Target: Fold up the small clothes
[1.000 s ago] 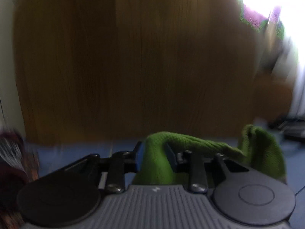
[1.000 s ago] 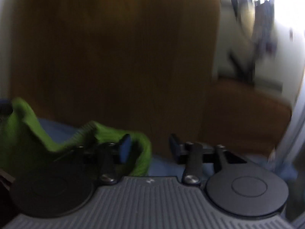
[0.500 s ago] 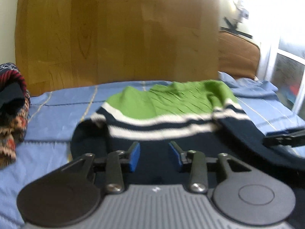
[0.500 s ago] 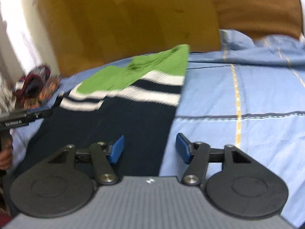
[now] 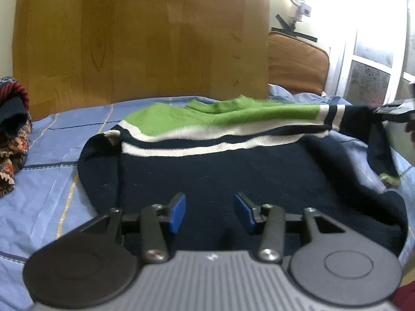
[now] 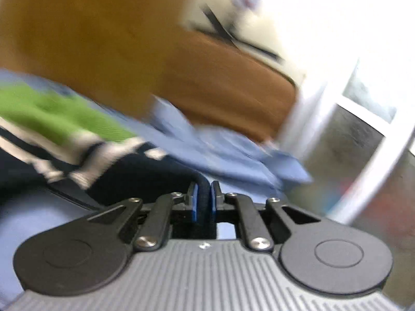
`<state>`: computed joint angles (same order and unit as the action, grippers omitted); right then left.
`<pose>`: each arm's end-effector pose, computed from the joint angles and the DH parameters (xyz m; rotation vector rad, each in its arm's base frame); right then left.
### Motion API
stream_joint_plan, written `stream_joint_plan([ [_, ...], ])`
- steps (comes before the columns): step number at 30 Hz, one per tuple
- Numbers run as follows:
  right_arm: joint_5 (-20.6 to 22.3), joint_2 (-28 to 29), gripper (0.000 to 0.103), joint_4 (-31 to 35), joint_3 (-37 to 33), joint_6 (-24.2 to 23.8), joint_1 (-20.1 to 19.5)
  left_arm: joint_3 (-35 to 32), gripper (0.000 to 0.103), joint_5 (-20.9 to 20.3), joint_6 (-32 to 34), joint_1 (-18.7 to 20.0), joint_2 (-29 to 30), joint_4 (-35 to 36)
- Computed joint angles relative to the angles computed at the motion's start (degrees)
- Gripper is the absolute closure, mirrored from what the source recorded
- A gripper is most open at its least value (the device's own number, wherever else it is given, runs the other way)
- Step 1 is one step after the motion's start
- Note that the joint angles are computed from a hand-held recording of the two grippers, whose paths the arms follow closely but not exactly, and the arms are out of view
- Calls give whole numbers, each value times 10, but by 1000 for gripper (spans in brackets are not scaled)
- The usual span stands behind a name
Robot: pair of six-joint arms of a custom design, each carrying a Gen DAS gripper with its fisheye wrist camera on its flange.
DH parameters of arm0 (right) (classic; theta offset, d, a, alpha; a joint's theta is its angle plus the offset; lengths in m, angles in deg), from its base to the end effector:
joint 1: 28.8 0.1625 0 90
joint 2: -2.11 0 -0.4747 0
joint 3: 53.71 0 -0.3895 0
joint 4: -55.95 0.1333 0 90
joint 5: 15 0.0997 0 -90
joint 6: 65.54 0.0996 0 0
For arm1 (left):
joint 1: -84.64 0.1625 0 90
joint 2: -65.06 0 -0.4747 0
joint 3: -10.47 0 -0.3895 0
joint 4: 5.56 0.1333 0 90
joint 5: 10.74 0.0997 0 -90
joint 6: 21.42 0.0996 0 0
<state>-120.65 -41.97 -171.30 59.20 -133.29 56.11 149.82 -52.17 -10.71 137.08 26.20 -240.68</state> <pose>0.0521 -0.6146 0.1870 0.9033 -1.8528 0.9553 -0.0887 -0.4565 0.1005 0.5397 2.2236 -1.1339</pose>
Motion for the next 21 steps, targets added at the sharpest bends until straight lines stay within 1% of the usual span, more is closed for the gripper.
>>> stream_joint_plan([
  [1, -33, 10, 78, 4, -18, 14, -1, 3, 60, 1, 2, -1, -3, 1],
  [2, -41, 12, 71, 3, -20, 39, -5, 8, 58, 5, 3, -6, -6, -1],
  [3, -26, 4, 70, 0, -5, 72, -9, 16, 57, 13, 5, -11, -9, -7],
  [4, 9, -15, 70, 21, 20, 104, -16, 23, 54, 19, 7, -14, -14, -11],
  [6, 101, -70, 68, 106, 78, 179, -34, 44, 51, 38, -7, -25, -29, -8],
  [7, 156, -100, 66, 158, 107, 208, -45, 55, 49, 46, -19, -29, -38, -1],
  [8, 215, -125, 60, 209, 135, 220, -58, 65, 48, 53, -32, -32, -48, 11],
  [9, 262, -143, 51, 243, 156, 213, -68, 76, 47, 59, -54, -36, -62, 31],
  [10, 300, -157, 45, 267, 177, 197, -74, 88, 44, 60, -77, -38, -76, 50],
  [11, 324, -164, 33, 276, 200, 181, -78, 100, 42, 54, -102, -37, -95, 72],
  [12, 342, -169, 28, 283, 221, 165, -80, 113, 42, 46, -133, -41, -111, 93],
  [13, 352, -173, 25, 292, 237, 149, -80, 122, 40, 35, -153, -40, -124, 106],
  [14, 351, -176, 25, 304, 248, 137, -76, 132, 38, 20, -170, -39, -137, 115],
  [15, 339, -171, 25, 306, 254, 128, -65, 141, 37, 8, -182, -39, -145, 120],
  [16, 327, -165, 25, 291, 263, 107, -58, 149, 36, -6, -192, -39, -151, 124],
  [17, 312, -149, 25, 252, 275, 82, -50, 156, 36, -23, -202, -36, -157, 129],
  [18, 291, -124, 25, 205, 283, 70, -37, 163, 36, -42, -217, -34, -162, 139],
  [19, 265, -107, 26, 181, 284, 66, -28, 166, 36, -55, -226, -31, -164, 145],
  [20, 244, -100, 33, 182, 280, 70, -24, 172, 36, -68, -236, -31, -161, 145],
  [21, 232, -93, 51, 163, 286, 78, -23, 177, 38, -83, -242, -29, -156, 137],
])
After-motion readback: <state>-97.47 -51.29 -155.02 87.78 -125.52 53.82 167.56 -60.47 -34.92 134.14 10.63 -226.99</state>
